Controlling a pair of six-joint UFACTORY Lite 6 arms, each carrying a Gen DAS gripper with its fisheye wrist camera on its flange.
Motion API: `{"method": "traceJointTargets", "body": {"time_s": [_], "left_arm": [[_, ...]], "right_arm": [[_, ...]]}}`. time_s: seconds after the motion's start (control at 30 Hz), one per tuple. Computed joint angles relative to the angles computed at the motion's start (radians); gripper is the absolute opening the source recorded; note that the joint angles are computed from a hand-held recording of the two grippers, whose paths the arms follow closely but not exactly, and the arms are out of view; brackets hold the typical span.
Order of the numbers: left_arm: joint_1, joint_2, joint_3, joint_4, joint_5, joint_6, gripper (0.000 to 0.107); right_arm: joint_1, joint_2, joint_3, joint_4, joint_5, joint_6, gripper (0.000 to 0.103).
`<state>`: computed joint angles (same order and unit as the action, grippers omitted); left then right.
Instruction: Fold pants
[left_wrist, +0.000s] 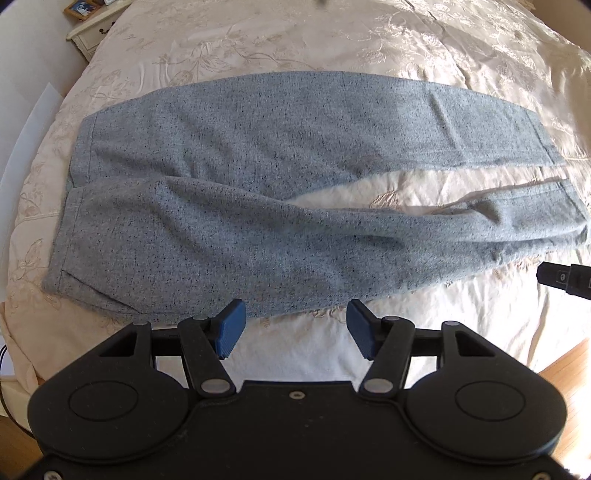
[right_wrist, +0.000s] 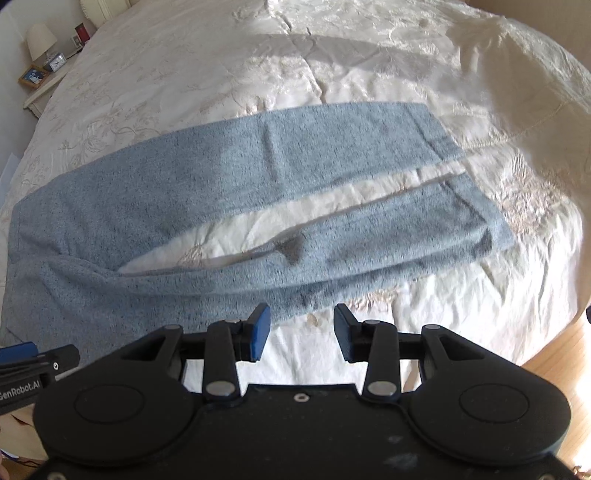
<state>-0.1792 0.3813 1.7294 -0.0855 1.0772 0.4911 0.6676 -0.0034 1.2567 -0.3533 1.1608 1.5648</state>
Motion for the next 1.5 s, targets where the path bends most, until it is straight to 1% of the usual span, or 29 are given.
{"method": "traceJointTargets", "body": {"time_s": [0.07,0.13,0.23,0.37,0.47,0.53,0.63,0.7,0.83,0.93,0.97,1.03,1.13,1.2,1.27,1.37,1.47,1.5], "left_arm": [[0.016,0.003,-0.017,-0.018,-0.012,0.039,0.063],[0.024,0.01,-0.033,-0.032,-0.033,0.072,0.063],[0.022,0.031,-0.034,-0.05,-0.044,0.138,0.063],[0.0,0.034,-0.038,-0.062,-0.073,0.192,0.063],[-0.021,0.058,-0.003,-0.053,-0.063,0.163,0.063],[-0.036,0.06,0.001,-0.034,-0.078,0.108,0.063],[-0.062,0.057,-0.01,-0.007,-0.095,0.027,0.061],[-0.083,0.045,-0.024,0.018,-0.096,-0.032,0.061],[-0.142,0.01,-0.083,0.095,-0.105,-0.209,0.061],[-0.198,-0.021,-0.132,0.135,-0.111,-0.329,0.061],[-0.217,-0.032,-0.145,0.148,-0.114,-0.363,0.061],[-0.258,-0.052,-0.167,0.175,-0.118,-0.428,0.061],[-0.311,-0.078,-0.192,0.206,-0.117,-0.521,0.061],[-0.337,-0.091,-0.199,0.223,-0.11,-0.573,0.061],[-0.359,-0.096,-0.202,0.242,-0.099,-0.617,0.061],[-0.383,-0.101,-0.208,0.269,-0.089,-0.673,0.061],[-0.399,-0.098,-0.205,0.29,-0.076,-0.719,0.061],[-0.402,-0.097,-0.204,0.294,-0.072,-0.728,0.061]], "right_arm": [[0.015,-0.014,-0.043,0.015,-0.034,0.058,0.04],[0.047,-0.005,-0.057,-0.002,-0.028,0.13,0.04],[0.091,0.022,-0.058,-0.043,0.018,0.203,0.04],[0.113,0.027,-0.064,-0.054,0.106,0.219,0.04],[0.11,-0.024,-0.119,-0.061,0.123,0.207,0.04],[0.092,-0.07,-0.169,-0.061,0.135,0.19,0.04],[0.008,-0.161,-0.278,-0.049,0.105,0.123,0.04],[-0.073,-0.25,-0.369,-0.066,0.074,0.069,0.04],[-0.297,-0.385,-0.488,-0.11,0.002,-0.151,0.04],[-0.546,-0.428,-0.543,-0.143,-0.132,-0.399,0.04],[-0.643,-0.419,-0.549,-0.145,-0.196,-0.495,0.04],[-0.812,-0.372,-0.541,-0.124,-0.314,-0.674,0.04],[-1.008,-0.263,-0.5,-0.077,-0.461,-0.891,0.04],[-1.112,-0.179,-0.468,-0.026,-0.555,-1.032,0.04],[-1.178,-0.099,-0.442,0.023,-0.62,-1.147,0.04],[-1.25,0.013,-0.399,0.133,-0.669,-1.33,0.04],[-1.329,0.105,-0.365,0.352,-0.673,-1.591,0.04],[-1.347,0.128,-0.355,0.405,-0.663,-1.649,0.04]]}}
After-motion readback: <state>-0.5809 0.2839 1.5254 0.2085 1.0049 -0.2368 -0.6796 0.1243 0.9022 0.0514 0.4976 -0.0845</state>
